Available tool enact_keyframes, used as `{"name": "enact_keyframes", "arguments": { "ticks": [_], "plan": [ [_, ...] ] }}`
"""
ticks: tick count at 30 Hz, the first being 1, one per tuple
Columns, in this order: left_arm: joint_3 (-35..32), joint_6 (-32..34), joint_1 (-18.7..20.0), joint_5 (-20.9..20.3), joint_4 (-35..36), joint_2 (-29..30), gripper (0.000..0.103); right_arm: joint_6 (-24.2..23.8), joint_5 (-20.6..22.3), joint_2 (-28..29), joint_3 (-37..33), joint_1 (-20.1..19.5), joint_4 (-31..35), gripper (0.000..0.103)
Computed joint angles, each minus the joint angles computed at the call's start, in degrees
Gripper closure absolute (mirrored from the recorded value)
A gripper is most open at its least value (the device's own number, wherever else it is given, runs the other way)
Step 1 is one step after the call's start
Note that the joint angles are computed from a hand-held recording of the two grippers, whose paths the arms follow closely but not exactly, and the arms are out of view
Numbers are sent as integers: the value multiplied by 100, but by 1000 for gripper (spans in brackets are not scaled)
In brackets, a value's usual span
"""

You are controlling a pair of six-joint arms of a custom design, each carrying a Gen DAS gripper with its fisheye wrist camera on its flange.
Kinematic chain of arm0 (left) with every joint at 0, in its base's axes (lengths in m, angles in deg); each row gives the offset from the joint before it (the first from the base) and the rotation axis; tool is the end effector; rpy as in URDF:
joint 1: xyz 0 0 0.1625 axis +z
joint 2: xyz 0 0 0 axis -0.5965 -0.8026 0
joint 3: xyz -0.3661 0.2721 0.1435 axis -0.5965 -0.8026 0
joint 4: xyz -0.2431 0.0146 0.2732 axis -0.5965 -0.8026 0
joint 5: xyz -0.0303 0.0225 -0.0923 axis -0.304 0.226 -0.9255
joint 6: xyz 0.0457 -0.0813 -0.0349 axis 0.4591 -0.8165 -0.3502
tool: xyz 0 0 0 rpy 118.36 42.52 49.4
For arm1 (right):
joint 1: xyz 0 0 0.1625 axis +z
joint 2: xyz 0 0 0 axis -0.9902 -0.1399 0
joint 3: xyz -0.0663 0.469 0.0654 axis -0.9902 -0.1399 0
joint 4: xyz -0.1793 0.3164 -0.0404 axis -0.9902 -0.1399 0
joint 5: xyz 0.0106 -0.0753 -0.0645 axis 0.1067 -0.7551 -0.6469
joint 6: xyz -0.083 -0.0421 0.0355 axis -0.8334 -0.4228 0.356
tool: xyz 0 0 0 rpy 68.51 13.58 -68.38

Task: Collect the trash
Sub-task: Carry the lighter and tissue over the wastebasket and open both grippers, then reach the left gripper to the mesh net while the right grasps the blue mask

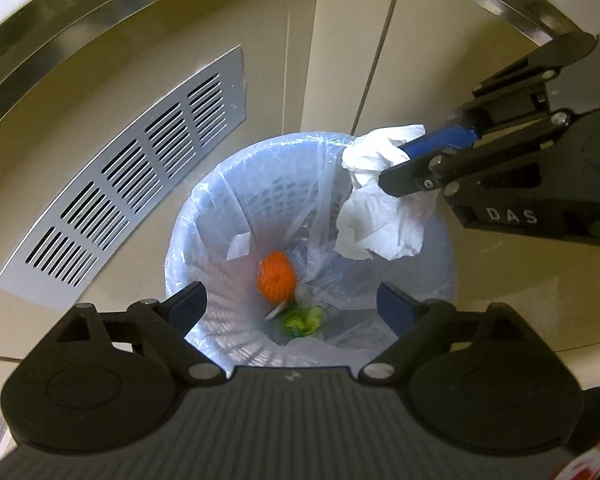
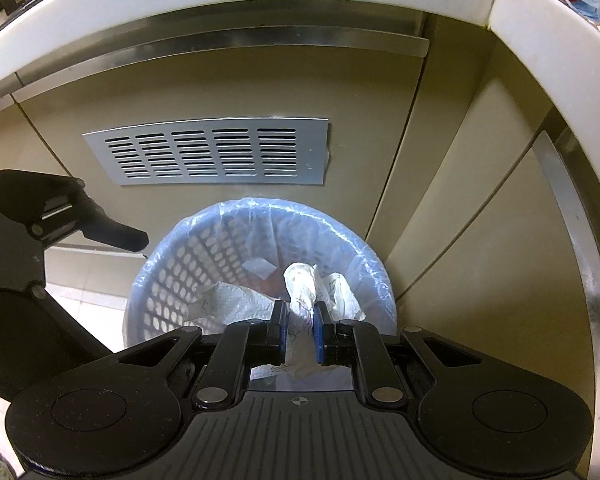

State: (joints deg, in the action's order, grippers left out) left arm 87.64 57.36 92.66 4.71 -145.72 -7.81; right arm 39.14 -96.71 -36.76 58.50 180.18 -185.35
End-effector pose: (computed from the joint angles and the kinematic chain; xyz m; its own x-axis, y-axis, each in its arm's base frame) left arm -0.3177 -0.7917 0.1224 -0.4943 0.7627 -0.4171 0.7747 0.6041 0.1867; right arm 0.1853 -0.7452 0.3009 -0.7404 -0.2311 0.6312 -0.4338 0.8816 -0.1860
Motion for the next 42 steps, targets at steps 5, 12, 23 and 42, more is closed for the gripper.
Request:
{"name": "enact_keyframes", "arguments": {
  "ticks": [5, 12, 23, 42],
  "plan": [
    [-13, -126, 3, 76, 51, -40, 12, 70, 50, 26, -59, -5, 135, 90],
    [48, -209, 5, 92, 32, -98, 12, 170, 200, 58, -113, -9, 256, 89],
    [262, -311, 38, 116, -101, -208, 12, 348, 365, 54, -120, -41, 292, 47],
    [415, -752, -230, 179, -964, -613, 12, -88, 465, -220, -235, 429, -470, 47]
  ]
}}
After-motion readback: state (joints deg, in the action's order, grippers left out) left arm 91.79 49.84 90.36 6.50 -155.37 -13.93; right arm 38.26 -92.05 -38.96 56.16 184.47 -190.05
